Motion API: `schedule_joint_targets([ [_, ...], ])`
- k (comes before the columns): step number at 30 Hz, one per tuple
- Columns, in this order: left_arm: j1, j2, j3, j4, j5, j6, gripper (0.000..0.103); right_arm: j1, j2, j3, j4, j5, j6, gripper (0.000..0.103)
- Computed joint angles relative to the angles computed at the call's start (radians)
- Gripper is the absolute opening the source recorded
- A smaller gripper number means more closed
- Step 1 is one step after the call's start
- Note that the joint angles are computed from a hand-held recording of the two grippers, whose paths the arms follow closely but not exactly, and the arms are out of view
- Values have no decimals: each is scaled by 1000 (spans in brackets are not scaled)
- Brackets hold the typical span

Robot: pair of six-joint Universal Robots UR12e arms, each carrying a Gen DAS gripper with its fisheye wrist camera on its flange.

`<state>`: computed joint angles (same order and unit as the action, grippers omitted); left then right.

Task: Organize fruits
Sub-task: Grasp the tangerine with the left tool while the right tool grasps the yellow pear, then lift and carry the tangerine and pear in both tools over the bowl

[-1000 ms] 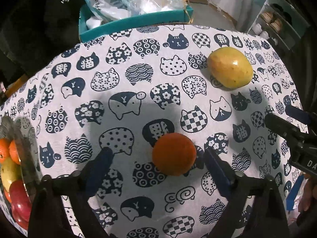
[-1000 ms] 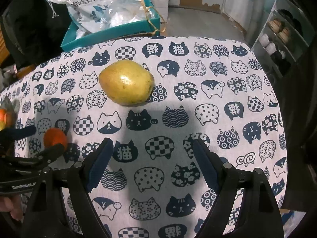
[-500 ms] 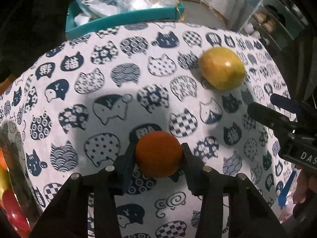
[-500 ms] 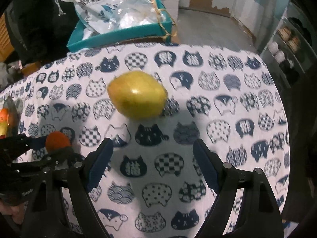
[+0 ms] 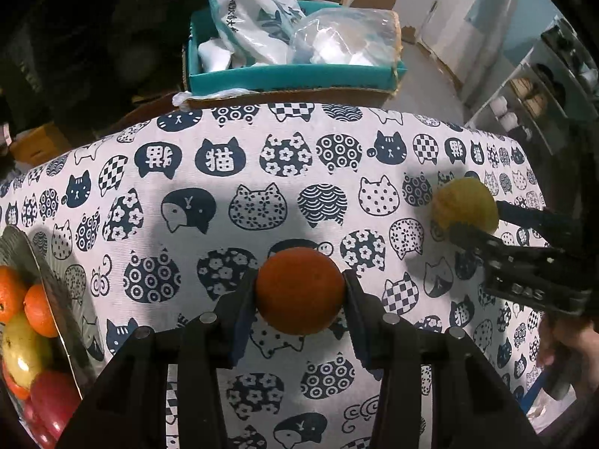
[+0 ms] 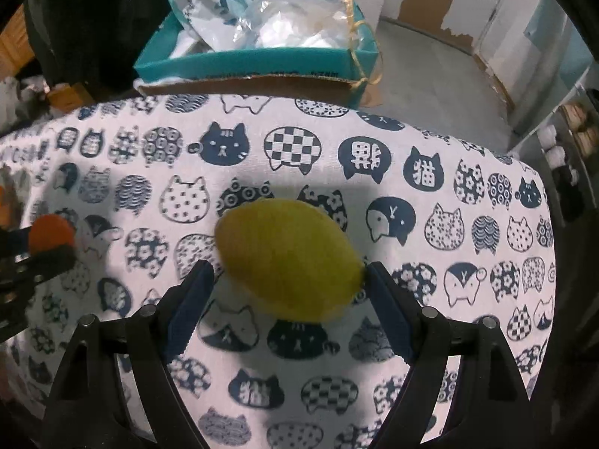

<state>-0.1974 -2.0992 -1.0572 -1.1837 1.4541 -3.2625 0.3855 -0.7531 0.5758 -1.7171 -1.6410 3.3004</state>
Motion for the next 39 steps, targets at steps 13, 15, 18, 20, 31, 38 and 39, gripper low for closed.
schedule_joint_targets([
  [13, 9, 11, -14, 15, -7, 0, 45, -7, -15, 57, -50, 23, 47, 80],
  [15, 9, 16, -19, 19, -6, 2, 45, -5, -32, 88, -72, 17, 58, 80],
  [18, 9, 26, -29, 30, -3, 3, 45, -2, -58, 133, -109, 17, 77, 80],
  [20, 10, 33, -36, 37, -1, 2, 45, 0, -75, 159, -130, 16, 88, 80],
  [31, 10, 84, -75, 103, 13, 2, 45, 21, -145, 221, -197, -21, 132, 80],
  [38, 9, 127, -107, 156, 28, 8, 45, 33, -181, 233, -238, -43, 135, 80],
  [39, 9, 133, -111, 162, 29, 8, 45, 34, -186, 235, -244, -45, 136, 80],
])
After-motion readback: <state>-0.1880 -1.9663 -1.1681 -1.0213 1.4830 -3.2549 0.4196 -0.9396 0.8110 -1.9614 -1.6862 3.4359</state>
